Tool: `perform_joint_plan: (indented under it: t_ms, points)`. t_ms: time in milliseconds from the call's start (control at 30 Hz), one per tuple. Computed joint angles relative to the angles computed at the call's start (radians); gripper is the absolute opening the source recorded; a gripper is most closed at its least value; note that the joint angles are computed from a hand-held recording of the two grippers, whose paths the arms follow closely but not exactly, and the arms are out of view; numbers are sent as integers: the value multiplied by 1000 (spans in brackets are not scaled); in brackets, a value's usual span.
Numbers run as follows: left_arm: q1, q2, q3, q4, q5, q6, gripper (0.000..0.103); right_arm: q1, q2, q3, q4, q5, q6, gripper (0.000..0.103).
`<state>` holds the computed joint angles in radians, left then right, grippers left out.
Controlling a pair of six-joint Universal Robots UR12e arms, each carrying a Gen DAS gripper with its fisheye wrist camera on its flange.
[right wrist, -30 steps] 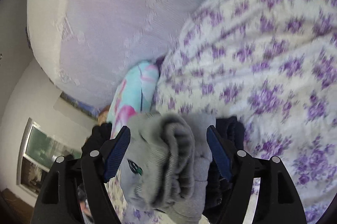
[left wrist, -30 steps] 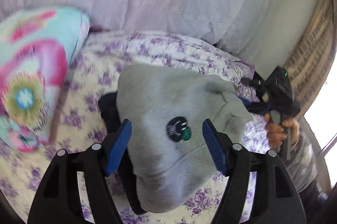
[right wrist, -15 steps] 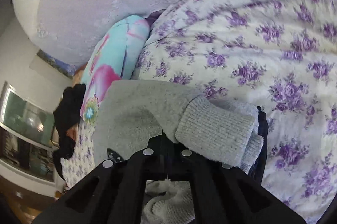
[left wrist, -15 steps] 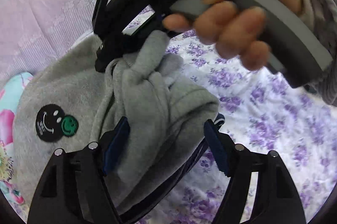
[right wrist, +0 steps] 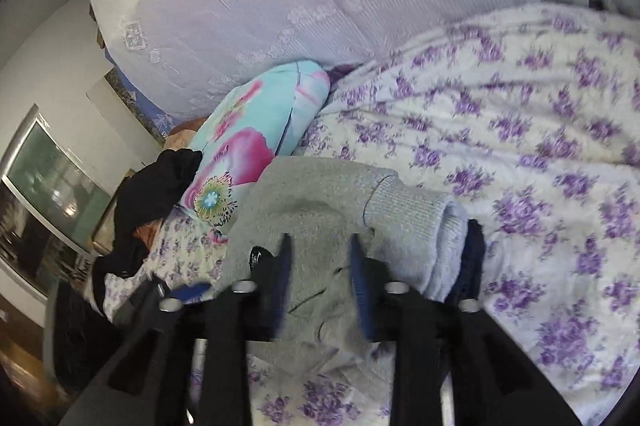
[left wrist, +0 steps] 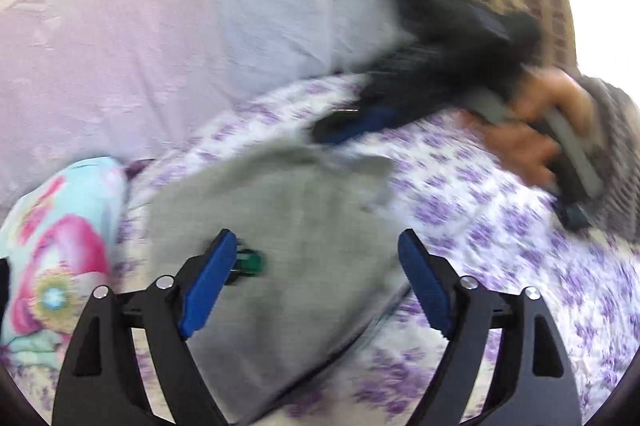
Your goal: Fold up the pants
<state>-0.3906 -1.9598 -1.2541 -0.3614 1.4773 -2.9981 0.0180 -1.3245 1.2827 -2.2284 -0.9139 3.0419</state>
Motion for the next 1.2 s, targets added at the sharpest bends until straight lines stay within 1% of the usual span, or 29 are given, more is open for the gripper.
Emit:
perform_joint_plan:
  t_ms: [33,100,133,167,200,233,267,300,333,400,433,467,500,533,567,600,633,667,700,733,800,867,900,933,967,1033,1100,1133,1200]
  points:
    - [6,-3,8,-17,29,-32,83,2,-9,11,3,-27,-3,41]
    - [20,-19,44,-111,37,-86,83,10,-7,25,29,-92,4,40]
    - [21,-37,73,-182,64,-103,82,12,-6,42,11,-120,11,37]
    - [19,-49,87,-211,93,-104,79,16,-4,57,-18,-153,19,35]
    - [11,-70,103,-237,142,-74,75,14,-1,73,-66,-168,41,30]
    - [5,-77,99,-225,177,-55,77,8,2,82,-93,-156,72,24]
    - [-2,-81,91,-191,210,-47,77,2,5,82,-93,-133,99,24]
    - [-3,-77,79,-166,218,-60,77,0,5,80,-94,-126,122,24]
    - [-4,-70,71,-156,223,-88,77,2,2,83,-102,-131,125,24]
    - [-7,-51,54,-145,237,-134,78,5,-15,103,-150,-134,120,27]
    - [-12,-42,49,-139,254,-148,81,9,-33,127,-204,-154,126,38]
    - [-19,-25,28,-112,290,-157,83,15,-53,154,-271,-199,144,47]
    - [-27,-14,15,-90,325,-163,90,26,-78,190,-360,-269,167,66]
    - [-37,-2,1,-69,363,-170,96,38,-98,221,-433,-330,178,71]
    - [-46,10,-12,-52,395,-178,97,54,-123,259,-511,-402,170,71]
    - [-57,26,-30,-39,425,-189,98,69,-142,288,-563,-462,147,74]
    - [-70,46,-53,-30,462,-200,99,94,-166,327,-625,-542,112,83]
    - [-85,59,-68,-29,505,-214,98,120,-187,365,-682,-619,76,88]
    - [-101,75,-86,-42,554,-234,98,143,-209,406,-743,-678,41,95]
    - [-112,85,-98,-53,579,-243,98,162,-225,442,-798,-720,17,99]
    - [-138,114,-138,-70,635,-263,99,210,-251,519,-931,-835,-38,99]
    - [-164,137,-187,-41,691,-279,99,265,-268,595,-1043,-965,-91,99]
    - [-175,154,-223,-10,706,-292,99,279,-277,625,-1079,-992,-96,99]
    - [-183,169,-255,18,707,-304,99,290,-286,662,-1112,-1005,-84,99]
    - [-186,181,-279,37,702,-317,99,294,-294,685,-1117,-1006,-59,99]
    - [-189,207,-334,77,670,-349,99,286,-311,722,-1097,-962,6,99]
    - [-187,215,-361,98,667,-379,99,273,-321,739,-1062,-911,51,99]
    - [-184,217,-368,98,658,-386,99,269,-323,749,-1066,-891,56,99]
    - [-175,219,-375,71,647,-424,99,274,-313,757,-1096,-892,56,99]
